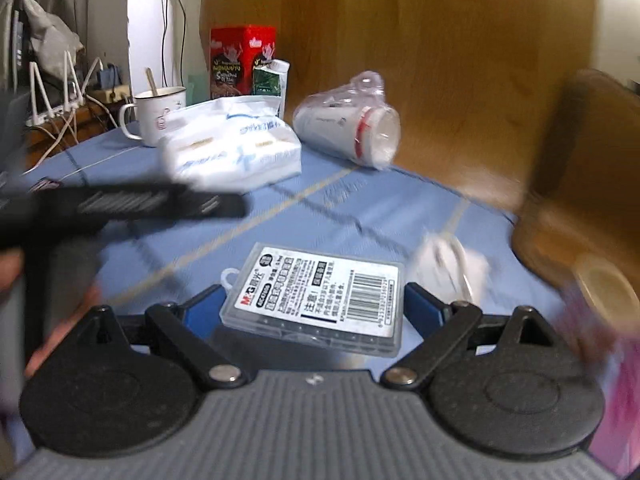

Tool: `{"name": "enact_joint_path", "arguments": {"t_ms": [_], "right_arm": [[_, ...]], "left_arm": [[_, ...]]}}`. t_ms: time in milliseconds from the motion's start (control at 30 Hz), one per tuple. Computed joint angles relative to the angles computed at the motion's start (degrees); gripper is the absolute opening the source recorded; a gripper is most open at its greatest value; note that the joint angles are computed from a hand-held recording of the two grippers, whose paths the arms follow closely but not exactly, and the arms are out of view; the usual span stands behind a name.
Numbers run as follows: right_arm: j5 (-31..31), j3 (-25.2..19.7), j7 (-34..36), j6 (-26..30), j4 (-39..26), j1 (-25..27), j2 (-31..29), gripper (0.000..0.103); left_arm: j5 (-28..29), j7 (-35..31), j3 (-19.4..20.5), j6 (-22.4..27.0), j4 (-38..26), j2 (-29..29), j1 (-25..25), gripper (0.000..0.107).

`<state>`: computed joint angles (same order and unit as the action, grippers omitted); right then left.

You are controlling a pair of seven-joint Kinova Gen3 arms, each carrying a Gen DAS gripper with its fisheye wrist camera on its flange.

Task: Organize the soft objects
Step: 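Lift the card case with the right gripper while the left gripper clamps it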

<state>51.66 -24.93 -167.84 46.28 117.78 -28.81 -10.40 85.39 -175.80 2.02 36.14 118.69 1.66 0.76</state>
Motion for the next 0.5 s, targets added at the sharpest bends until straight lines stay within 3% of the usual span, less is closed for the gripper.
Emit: {"name": "enact_joint_path", "arguments": {"t_ms": [167, 267, 400, 500], "right_arm": [[-3.02, -12.27, -11.65, 9.87, 5.26, 4.37, -4.67, 0.096], [-2.40, -11.27, -17.70, 10.41, 9.01, -0.44, -6.88, 0.096], [-0.31, -11.86, -20.71, 16.84, 9.49, -5.45, -4.77, 0.099], [-0.97, -12.56, -23.14, 17.37, 11.53, -6.93, -7.25, 0.100]], "left_arm": [[-10.68, 7.66, 0.80, 7.20, -1.10, -0.61, 0.92, 0.102], [-14.49, 11.96, 1.11, 11.61, -1.56, -1.25, 1.56, 0.102], [-17.96, 17.05, 0.68, 17.40, -2.80, -2.16, 1.80, 0.102], [-22.04, 20.68, 0.66, 20.49, -4.08, -3.20, 2.20, 0.092]]}}
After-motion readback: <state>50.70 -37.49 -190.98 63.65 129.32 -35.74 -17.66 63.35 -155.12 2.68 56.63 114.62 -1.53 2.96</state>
